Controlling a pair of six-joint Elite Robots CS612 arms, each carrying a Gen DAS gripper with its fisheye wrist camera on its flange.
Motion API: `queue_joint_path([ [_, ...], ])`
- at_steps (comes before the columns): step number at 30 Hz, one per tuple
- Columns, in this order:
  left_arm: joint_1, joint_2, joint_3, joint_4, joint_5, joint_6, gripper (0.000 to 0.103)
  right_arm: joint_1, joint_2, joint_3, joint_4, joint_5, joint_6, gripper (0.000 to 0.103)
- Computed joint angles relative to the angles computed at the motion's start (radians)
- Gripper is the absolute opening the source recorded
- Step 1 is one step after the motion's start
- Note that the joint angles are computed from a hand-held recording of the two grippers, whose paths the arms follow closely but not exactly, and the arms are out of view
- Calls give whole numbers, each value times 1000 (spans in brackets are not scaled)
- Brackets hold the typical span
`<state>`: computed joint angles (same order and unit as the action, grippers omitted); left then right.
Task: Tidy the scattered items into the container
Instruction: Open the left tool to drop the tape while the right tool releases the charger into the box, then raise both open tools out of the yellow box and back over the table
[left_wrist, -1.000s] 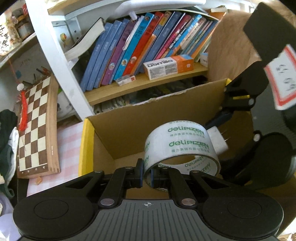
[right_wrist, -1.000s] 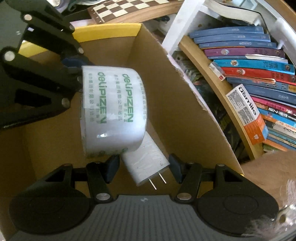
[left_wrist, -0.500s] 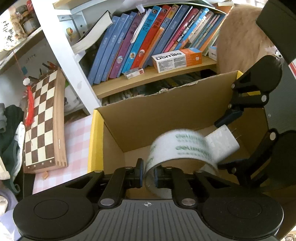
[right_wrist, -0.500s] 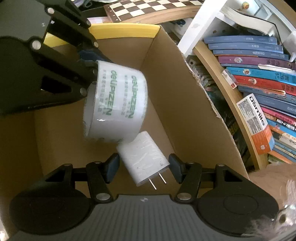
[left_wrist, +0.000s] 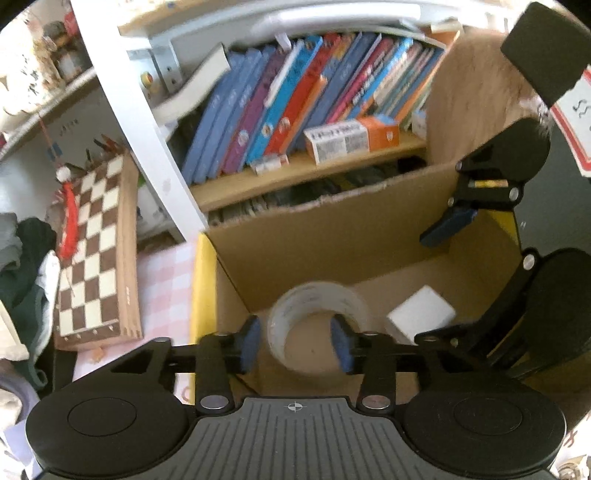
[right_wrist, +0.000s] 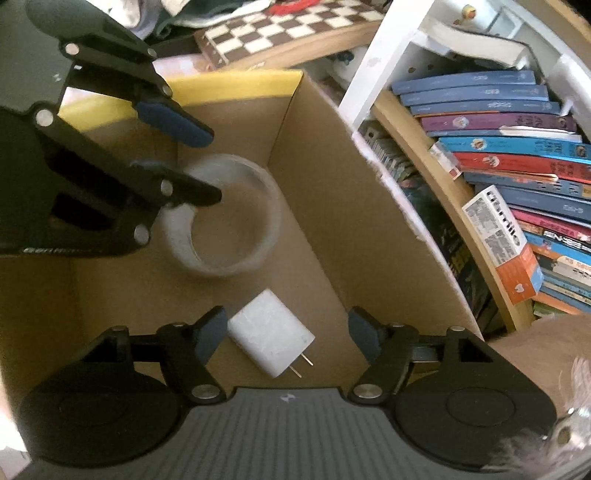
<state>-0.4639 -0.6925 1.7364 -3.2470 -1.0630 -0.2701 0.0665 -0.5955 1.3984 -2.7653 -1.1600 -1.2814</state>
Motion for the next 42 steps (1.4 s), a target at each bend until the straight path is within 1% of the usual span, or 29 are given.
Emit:
queue_joint_path([
  [2, -5, -6, 13, -41, 17, 8, 59, -6, -8, 13, -18, 27, 20, 72],
  [6, -17, -24, 47, -121, 43, 16, 62, -20, -30, 53, -82, 77, 70, 74],
  [9, -28, -40, 82, -198, 62, 23, 67, -35, -53, 89, -129, 132, 108, 74],
  [15, -54, -73, 153, -346, 84, 45, 68, -65, -105, 170, -221, 235, 175, 74],
  [20, -79, -97, 214, -455, 95, 47, 70, -88, -151, 253, -316, 298, 279, 74],
  [23, -97, -110, 255, -515, 106, 54, 74, -100, -176, 306, -386, 315, 342, 74],
  [26, -114, -120, 295, -561, 116, 46, 75, -116, -196, 362, -464, 332, 414, 74],
  [31, -144, -132, 364, -626, 137, 24, 77, -139, -214, 453, -609, 321, 548, 74],
  [36, -173, -144, 431, -648, 150, -28, 77, -155, -229, 541, -710, 284, 644, 75],
  [42, -208, -149, 496, -661, 171, -102, 77, -173, -240, 635, -809, 251, 707, 76],
])
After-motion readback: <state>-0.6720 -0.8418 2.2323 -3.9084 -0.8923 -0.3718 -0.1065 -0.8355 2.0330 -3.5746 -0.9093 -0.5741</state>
